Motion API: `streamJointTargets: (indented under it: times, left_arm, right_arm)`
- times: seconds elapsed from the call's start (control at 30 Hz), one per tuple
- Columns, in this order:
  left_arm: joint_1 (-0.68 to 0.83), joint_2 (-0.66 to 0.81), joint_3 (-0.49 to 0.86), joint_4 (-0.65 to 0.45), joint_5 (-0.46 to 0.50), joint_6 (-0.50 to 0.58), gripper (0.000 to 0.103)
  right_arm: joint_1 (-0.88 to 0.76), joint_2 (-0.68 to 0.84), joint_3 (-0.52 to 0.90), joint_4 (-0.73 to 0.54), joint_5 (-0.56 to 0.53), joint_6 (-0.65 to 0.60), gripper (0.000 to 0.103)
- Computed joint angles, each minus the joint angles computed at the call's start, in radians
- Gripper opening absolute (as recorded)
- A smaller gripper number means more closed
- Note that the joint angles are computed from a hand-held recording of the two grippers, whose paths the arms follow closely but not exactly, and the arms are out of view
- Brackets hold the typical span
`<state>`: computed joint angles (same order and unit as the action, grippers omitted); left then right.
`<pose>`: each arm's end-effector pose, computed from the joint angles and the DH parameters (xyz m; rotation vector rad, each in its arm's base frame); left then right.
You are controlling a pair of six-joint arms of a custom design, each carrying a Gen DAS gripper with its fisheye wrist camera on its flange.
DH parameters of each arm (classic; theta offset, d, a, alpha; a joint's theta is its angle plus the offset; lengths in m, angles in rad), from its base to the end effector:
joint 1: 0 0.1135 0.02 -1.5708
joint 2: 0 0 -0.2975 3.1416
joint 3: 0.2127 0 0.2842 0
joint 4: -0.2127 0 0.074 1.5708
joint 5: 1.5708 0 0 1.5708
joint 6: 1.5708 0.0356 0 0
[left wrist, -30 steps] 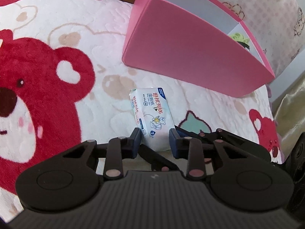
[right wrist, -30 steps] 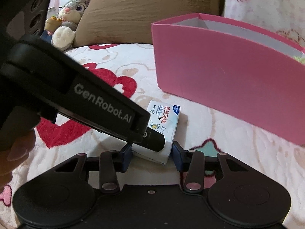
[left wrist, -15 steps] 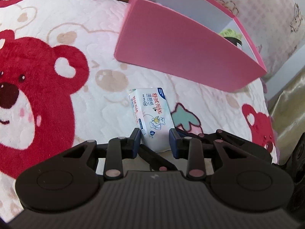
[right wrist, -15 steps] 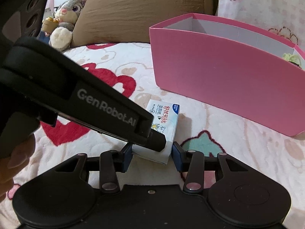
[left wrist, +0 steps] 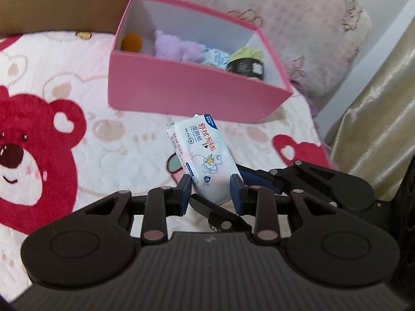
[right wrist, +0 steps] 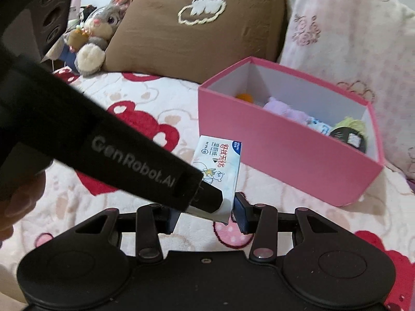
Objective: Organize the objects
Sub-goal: 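Lift the wipes packet with the left tool and lower it into the pink box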
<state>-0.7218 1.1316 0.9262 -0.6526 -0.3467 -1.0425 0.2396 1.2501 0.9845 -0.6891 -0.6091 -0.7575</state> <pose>0.1941 -0.1548 0.3035 -0.5374 2.3432 -0.4226 0.2571 0.0838 0.2966 -1.3310 1.9529 0.5229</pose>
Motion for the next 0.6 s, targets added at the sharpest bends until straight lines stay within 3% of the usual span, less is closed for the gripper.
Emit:
streamJointTargets:
  times: [0.17,0.33,0.6]
  left_arm:
    - [-0.037,0.015,0.1,-0.091,-0.028,0.013,0.031]
    - [-0.002,0.016,0.201,-0.181,0.03,0.083,0.031]
    - [0.107,0.047,0.354,-0.295,0.101,0.214,0.031]
  right_arm:
    - [-0.04,0.005,0.089,-0.103,-0.027,-0.014,0.048]
    - [-0.063,-0.025,0.14,-0.19,-0.054,0.017,0.048]
    - [-0.019,0.008,0.241,-0.206,-0.057,0.15,0.048]
